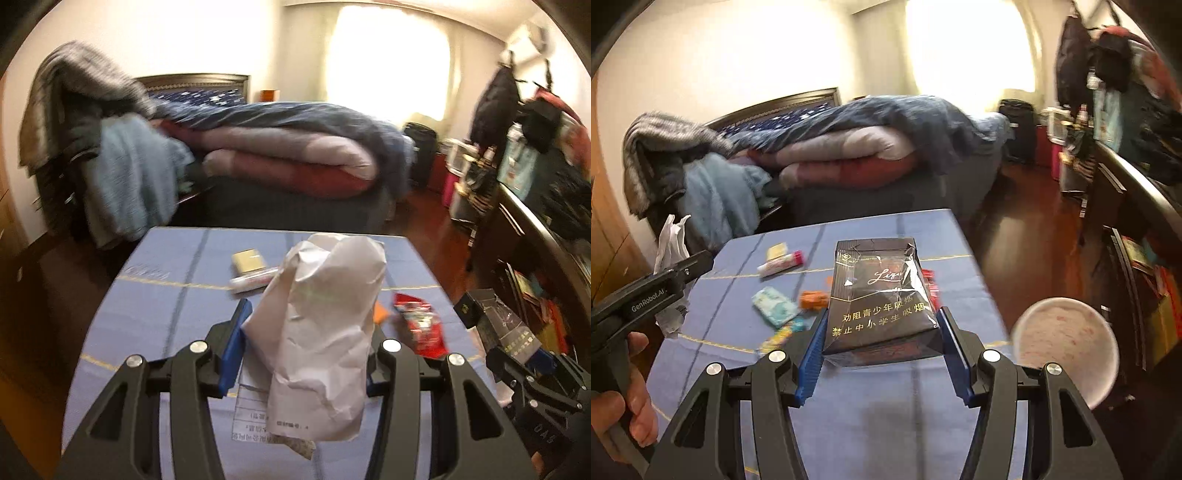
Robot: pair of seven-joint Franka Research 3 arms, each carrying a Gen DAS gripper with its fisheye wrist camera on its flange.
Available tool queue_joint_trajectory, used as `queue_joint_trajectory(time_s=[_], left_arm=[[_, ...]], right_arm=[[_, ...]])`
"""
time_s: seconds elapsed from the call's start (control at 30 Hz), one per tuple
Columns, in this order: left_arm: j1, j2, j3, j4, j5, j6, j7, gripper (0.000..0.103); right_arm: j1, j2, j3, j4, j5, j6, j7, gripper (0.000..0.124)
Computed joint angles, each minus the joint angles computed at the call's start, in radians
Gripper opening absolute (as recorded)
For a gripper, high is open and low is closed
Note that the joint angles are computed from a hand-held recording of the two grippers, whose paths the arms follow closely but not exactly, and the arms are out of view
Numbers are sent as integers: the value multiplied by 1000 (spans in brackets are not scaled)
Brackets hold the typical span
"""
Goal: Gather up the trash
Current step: 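Carry tissue and cigarette pack to the wastebasket and release both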
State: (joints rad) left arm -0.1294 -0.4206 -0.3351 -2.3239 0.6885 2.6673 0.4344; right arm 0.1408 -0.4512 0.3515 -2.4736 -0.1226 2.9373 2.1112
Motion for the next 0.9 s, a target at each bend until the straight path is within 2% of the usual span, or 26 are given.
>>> queue_joint_trajectory(time_s=[0.1,0.23,0.53,0.8,0.9], left_arm=[[-11,71,-45,70,37,1,-5,49],[-50,162,-67,149,89,0,-10,49],[-195,404,-42,361,182,-7,26,49],[-312,639,11,566,86,36,207,49],[-337,713,22,634,20,57,291,49]], right_arm=[[-33,-58,-11,-48,-2,-8,19,58],[-79,-113,-30,-102,10,-21,30,58],[-211,-194,-48,-205,16,-35,56,58],[-305,-149,-67,-241,-1,-21,57,58],[-342,-107,-67,-239,-14,-5,60,58]])
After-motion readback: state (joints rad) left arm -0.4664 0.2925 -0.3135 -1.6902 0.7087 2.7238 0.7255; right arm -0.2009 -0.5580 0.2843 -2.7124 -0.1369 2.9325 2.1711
